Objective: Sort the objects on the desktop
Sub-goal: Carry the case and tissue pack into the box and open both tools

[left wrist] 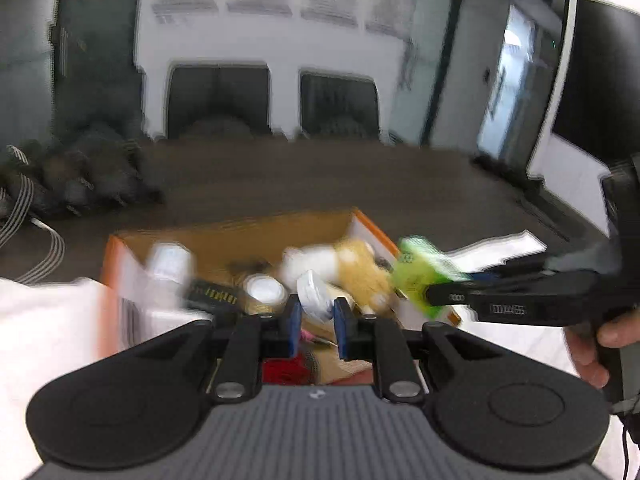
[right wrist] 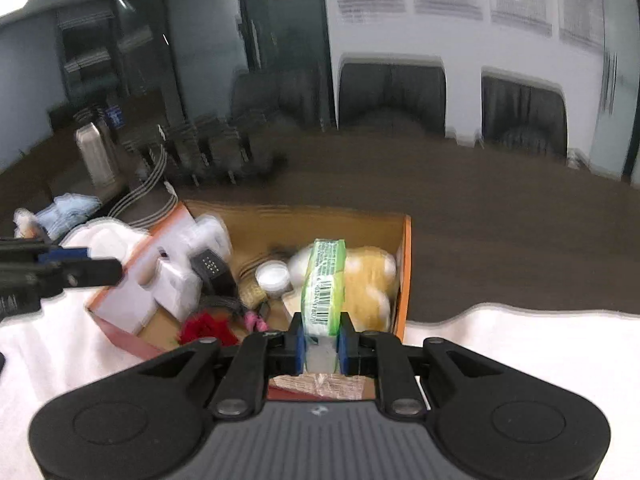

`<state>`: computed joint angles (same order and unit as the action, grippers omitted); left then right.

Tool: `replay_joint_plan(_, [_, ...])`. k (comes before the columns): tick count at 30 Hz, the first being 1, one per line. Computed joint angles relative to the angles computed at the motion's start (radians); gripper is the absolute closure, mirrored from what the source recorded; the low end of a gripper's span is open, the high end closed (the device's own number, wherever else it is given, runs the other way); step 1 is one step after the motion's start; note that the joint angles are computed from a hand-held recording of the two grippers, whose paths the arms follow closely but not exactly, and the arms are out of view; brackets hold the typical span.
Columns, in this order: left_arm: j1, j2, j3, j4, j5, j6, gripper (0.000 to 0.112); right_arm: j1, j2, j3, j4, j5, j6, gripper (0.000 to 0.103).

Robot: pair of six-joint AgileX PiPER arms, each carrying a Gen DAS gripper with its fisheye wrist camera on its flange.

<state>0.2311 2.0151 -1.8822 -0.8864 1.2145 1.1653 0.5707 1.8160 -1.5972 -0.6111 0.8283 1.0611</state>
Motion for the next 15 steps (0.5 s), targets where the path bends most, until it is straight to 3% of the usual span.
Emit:
replay_joint_plan(3, [-0.105,0.022,0.042,0.062,-0.092,-0.027,0.095,-0.071,0.091,-0.087,0.165,0.025,-0.117,0.088])
replay_joint_plan(5, [-0.154,0.068,0.010,0.109,-0.106,-0.095,0.095,-0.093,0.131,-0.102,0.216,0.021,-0.138,0.088])
replay_joint_plan(7, [-0.180,0.085,0.019,0.145,-0.152,-0.122,0.095,-0.125,0.157,-0.094,0.331,-0.027,-0.179,0.089])
replay_joint_plan(10, [-0.177,0.127,-0.012,0.166,-0.134,-0.143,0.095,-0.139,0.159,-0.089,0.363,-0.041,-0.192,0.088])
replay_joint_plan(12, [-0.183,0.151,-0.037,0.188,-0.110,-0.173,0.094,-0.143,0.165,-0.114,0.361,-0.010,-0.167,0.080])
replay_joint_plan(13, [-0.187,0.160,-0.040,0.196,-0.109,-0.179,0.094,-0.134,0.180,-0.148,0.304,0.034,-0.133,0.069])
replay_joint_plan(15, [-0.189,0.178,-0.055,0.204,-0.100,-0.192,0.094,-0.129,0.159,-0.145,0.290,0.034,-0.134,0.051])
